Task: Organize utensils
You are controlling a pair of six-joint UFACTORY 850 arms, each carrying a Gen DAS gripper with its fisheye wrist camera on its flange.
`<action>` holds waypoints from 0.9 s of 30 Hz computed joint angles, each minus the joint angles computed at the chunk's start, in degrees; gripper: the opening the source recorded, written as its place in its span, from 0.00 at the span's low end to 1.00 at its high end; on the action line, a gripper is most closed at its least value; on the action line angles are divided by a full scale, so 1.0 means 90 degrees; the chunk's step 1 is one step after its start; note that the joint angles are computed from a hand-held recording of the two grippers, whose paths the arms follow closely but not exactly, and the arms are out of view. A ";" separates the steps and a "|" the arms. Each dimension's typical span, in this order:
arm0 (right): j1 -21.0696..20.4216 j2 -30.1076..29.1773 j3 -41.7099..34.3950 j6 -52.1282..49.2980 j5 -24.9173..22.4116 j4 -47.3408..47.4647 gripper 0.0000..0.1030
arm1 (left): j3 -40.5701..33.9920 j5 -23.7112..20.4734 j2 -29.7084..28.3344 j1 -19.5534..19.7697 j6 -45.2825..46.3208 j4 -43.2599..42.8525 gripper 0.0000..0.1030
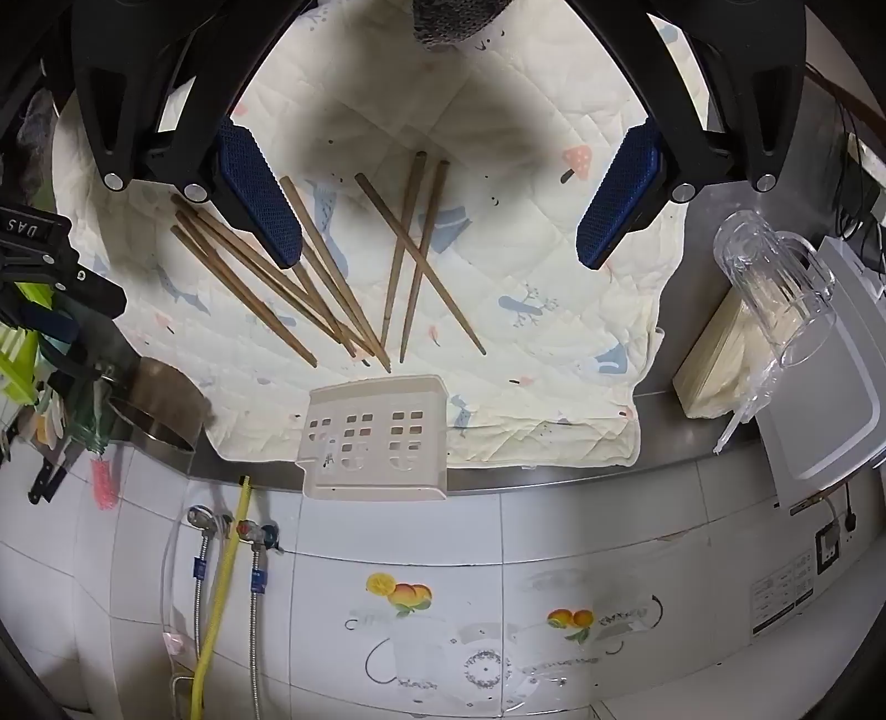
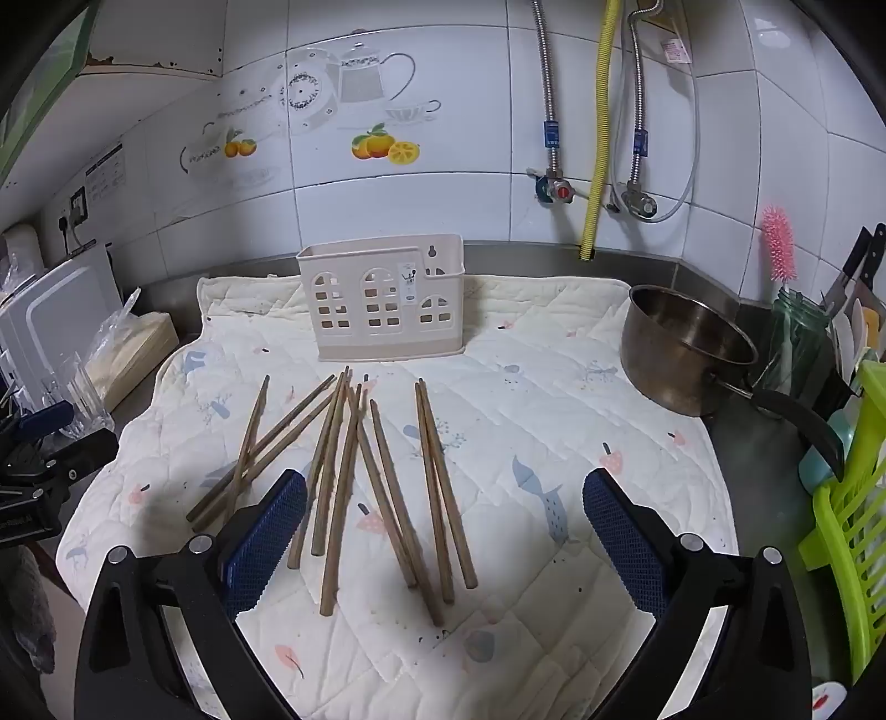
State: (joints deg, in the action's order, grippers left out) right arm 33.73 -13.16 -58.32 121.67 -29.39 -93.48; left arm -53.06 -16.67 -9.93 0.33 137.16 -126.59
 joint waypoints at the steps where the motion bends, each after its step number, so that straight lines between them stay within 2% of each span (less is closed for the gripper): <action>1: 0.0001 -0.0006 -0.0004 -0.0001 -0.0007 -0.0015 0.94 | -0.0006 -0.0006 -0.0005 0.0004 -0.0085 0.0104 0.95; 27: 0.0011 -0.0015 -0.0033 -0.0143 -0.0041 0.0050 0.94 | 0.0000 0.0040 0.0020 -0.0038 -0.0200 0.0137 0.95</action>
